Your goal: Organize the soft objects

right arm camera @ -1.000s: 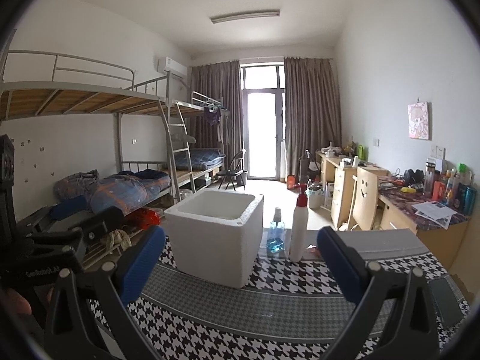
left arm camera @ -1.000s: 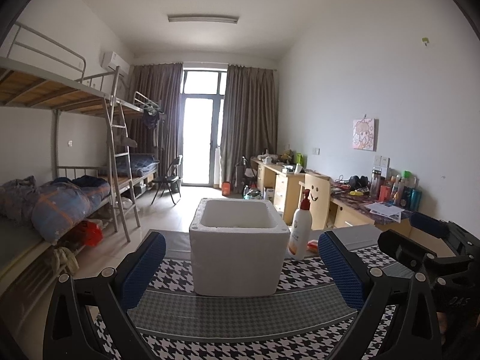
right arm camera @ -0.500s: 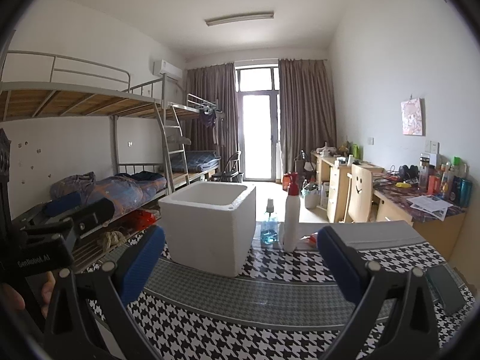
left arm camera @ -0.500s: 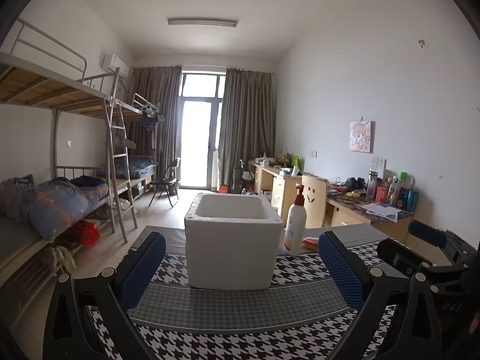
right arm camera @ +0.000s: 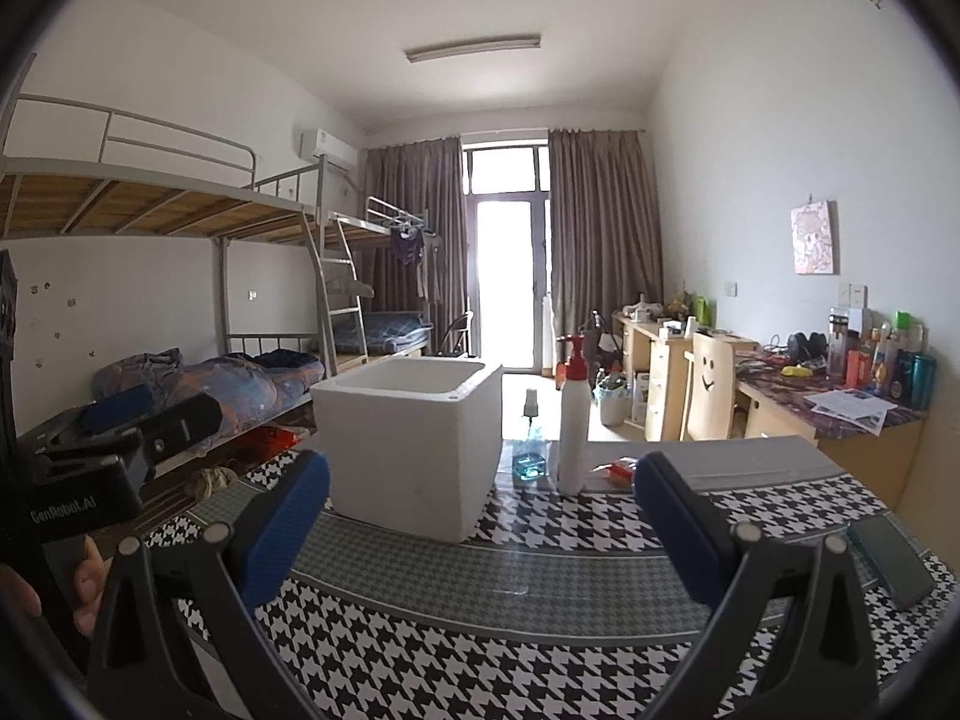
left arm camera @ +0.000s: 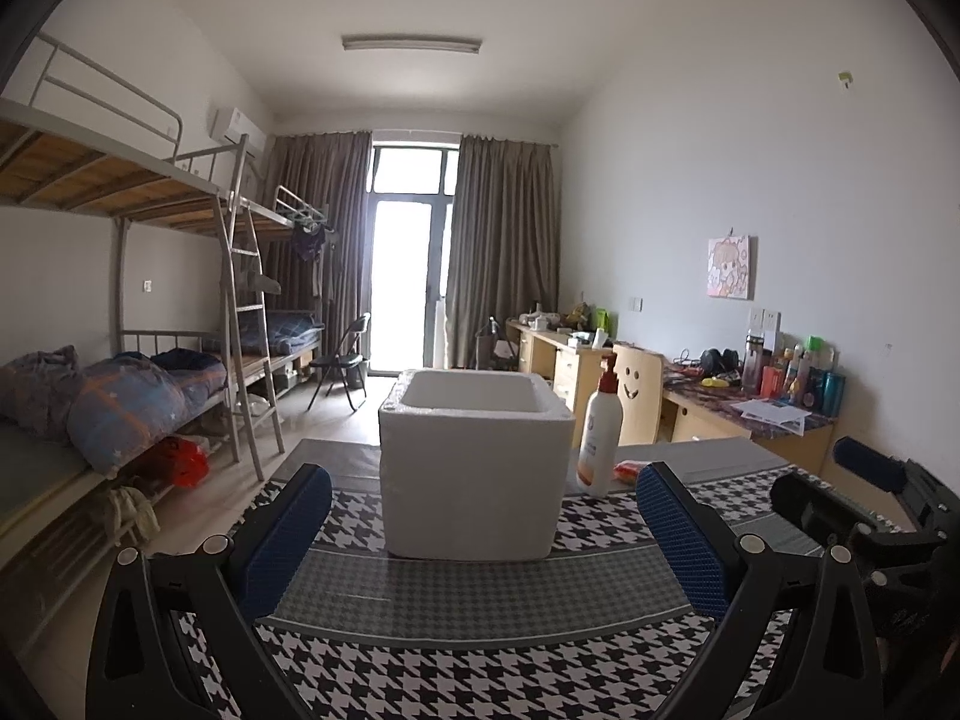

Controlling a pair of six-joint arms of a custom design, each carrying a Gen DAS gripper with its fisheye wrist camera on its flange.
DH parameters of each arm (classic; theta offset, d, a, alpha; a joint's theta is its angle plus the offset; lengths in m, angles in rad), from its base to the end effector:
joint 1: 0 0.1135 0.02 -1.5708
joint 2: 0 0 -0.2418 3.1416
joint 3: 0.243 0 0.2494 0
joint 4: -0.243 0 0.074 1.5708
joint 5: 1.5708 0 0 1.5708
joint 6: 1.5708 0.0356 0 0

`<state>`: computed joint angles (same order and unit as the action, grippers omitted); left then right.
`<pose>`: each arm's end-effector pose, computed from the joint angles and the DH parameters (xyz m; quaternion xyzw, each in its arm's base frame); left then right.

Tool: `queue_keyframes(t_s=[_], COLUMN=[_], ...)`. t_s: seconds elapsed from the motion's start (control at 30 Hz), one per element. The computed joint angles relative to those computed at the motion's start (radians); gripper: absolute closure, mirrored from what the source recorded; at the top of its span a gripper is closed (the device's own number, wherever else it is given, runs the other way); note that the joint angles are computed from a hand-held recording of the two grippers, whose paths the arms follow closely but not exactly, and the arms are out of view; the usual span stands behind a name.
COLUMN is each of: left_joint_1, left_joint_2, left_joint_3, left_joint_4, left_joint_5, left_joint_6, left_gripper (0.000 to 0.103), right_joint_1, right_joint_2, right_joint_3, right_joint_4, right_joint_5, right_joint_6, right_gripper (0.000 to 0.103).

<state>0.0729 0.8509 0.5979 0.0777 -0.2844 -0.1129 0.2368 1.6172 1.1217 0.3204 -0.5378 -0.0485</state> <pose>0.2152 0.0257 0.2739 -0.1610 0.7468 0.0959 0.6381 0.3609 0.1059 0.2745 -0.2740 0.7069 0.2609 0.5976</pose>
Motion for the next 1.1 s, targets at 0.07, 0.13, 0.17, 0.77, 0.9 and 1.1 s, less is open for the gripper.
queue_keyframes(t_s=[0.07,0.13,0.17,0.77,0.9,1.1], left_joint_1=[0.004,0.013,0.013,0.024,0.024,0.038], left_joint_2=[-0.007,-0.011,-0.012,-0.014,-0.01,-0.009], left_joint_3=[-0.015,-0.031,-0.033,-0.1,-0.112,-0.116], left_joint_4=[0.011,0.023,0.026,0.079,0.084,0.066], left_joint_5=[0.003,0.01,0.01,0.009,0.015,0.029], left_joint_6=[0.001,0.001,0.0,0.023,0.025,0.017], left_gripper=[0.001,0.001,0.001,0.001,0.001,0.001], right_joint_1=[-0.003,-0.008,-0.011,-0.025,-0.032,-0.034], right_joint_2=[-0.004,-0.007,-0.008,-0.004,-0.001,-0.003], right_joint_3=[-0.014,-0.029,-0.037,-0.09,-0.096,-0.094], right_joint_4=[0.015,0.033,0.039,0.072,0.073,0.066], right_joint_5=[0.001,0.0,0.0,0.023,0.02,0.02], right_joint_6=[0.004,0.013,0.017,0.037,0.046,0.044], right_gripper=[0.001,0.001,0.001,0.001,0.001,0.001])
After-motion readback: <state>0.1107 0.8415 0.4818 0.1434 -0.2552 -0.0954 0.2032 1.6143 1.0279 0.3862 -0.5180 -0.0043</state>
